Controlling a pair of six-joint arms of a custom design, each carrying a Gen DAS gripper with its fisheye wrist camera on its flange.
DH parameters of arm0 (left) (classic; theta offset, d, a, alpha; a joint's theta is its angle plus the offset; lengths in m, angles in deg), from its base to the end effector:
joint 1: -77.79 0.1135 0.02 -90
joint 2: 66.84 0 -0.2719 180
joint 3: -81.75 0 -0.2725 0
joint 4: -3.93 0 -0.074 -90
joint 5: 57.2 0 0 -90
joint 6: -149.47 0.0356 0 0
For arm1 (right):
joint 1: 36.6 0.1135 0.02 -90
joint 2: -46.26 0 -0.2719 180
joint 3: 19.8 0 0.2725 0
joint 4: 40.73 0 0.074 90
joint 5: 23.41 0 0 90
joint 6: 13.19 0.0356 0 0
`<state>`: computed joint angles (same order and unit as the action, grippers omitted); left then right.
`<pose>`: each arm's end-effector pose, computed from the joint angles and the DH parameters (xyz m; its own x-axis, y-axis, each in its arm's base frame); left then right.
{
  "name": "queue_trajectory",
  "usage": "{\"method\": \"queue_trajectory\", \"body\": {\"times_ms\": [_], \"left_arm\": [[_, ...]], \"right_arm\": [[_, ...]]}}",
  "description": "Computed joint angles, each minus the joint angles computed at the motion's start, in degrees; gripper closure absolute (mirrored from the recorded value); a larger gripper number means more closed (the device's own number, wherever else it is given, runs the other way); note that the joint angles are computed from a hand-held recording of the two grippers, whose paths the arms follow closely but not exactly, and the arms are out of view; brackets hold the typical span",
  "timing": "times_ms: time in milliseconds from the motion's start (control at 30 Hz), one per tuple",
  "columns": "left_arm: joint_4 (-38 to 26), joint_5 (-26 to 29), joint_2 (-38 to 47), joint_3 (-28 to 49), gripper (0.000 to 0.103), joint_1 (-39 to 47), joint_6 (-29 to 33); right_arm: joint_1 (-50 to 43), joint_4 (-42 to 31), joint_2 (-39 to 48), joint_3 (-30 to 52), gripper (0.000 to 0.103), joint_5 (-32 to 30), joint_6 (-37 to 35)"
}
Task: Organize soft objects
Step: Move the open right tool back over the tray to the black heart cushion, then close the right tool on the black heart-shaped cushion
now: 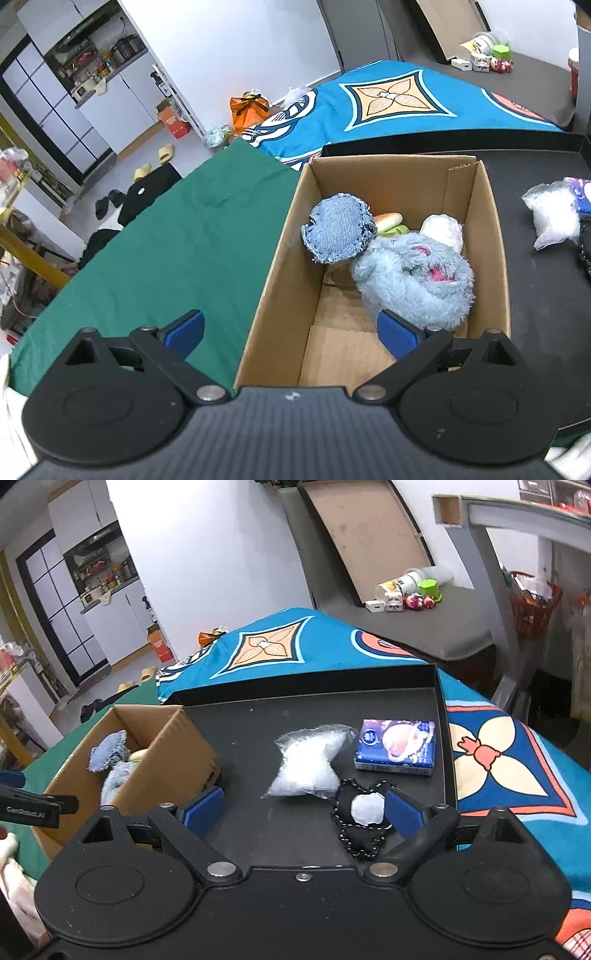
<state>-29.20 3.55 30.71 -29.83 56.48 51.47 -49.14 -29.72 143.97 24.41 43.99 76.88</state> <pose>0.3256 -0.1083 0.1574 -0.8312 0.1939 -0.5211 -0.0106 0.9315 0.3635 0.2932 -0.0512 0.0917 -0.6594 0.1478 -0.7371 -0.0754 0.9625 0.2605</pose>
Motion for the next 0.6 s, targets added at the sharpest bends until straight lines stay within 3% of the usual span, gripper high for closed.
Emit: {"method": "queue_trajectory", "body": {"times_ms": [267,600], "left_arm": [[-1.4,-3.2,3.3,2.5,0.004,-1.9,0.6],[-2.0,-3.3,6.4,4.5,0.004,-2.2,1.1]], "right_arm": [[-1.5,1.2,7.0,3.5,0.015,0.7,1.7],[0.1,1.7,12.9,7.3,0.024,3.7,1.3]]}}
